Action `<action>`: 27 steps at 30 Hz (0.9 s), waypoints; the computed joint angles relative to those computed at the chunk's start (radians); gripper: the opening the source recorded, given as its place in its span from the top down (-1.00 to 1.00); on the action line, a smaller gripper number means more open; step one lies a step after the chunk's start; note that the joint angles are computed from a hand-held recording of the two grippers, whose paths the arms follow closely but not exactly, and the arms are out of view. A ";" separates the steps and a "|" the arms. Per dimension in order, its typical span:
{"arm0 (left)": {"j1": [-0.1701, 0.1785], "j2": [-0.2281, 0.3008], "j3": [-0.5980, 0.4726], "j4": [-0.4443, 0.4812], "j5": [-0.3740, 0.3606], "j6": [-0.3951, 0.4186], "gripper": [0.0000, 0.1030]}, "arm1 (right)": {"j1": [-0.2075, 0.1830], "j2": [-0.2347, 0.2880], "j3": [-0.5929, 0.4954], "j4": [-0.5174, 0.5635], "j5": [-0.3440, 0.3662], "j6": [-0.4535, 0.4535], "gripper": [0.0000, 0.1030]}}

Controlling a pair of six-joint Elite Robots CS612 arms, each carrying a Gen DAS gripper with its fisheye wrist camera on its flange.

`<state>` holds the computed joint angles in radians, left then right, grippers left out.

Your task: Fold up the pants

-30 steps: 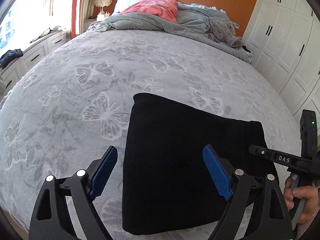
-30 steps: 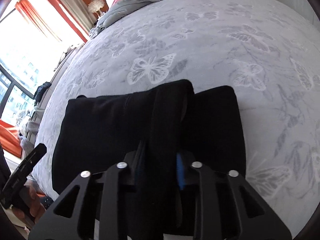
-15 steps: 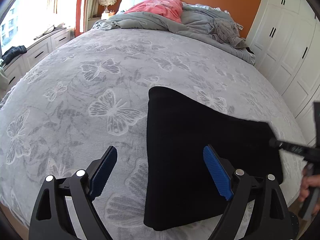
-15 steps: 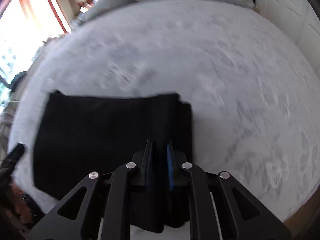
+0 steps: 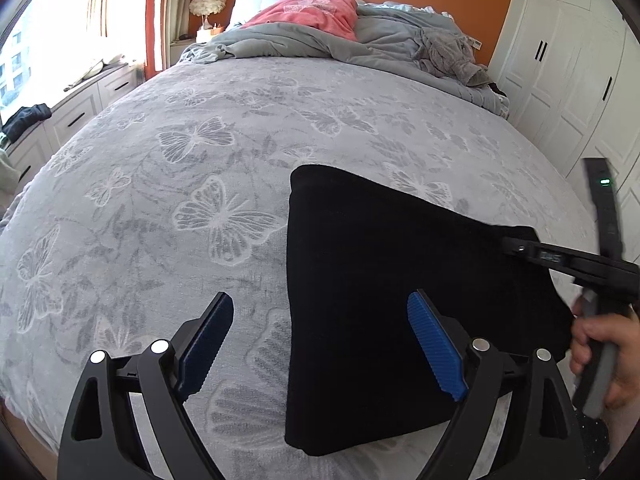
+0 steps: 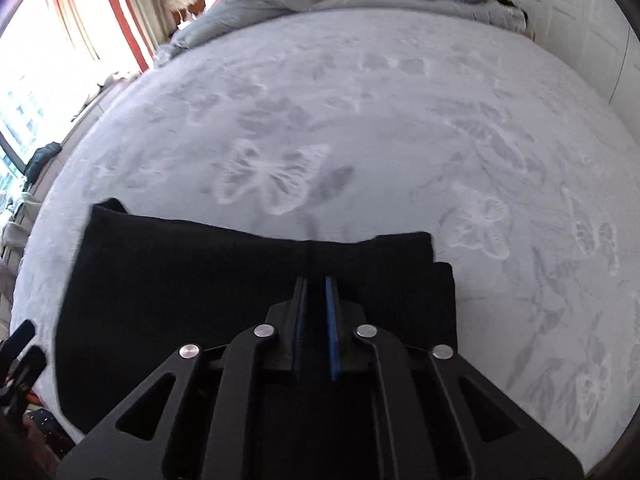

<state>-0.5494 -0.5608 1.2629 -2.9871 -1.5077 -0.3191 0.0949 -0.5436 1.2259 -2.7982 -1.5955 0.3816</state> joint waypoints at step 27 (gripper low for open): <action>-0.017 0.014 -0.023 0.075 0.044 0.055 -0.68 | 0.082 -0.139 0.266 -0.087 -0.150 0.077 0.85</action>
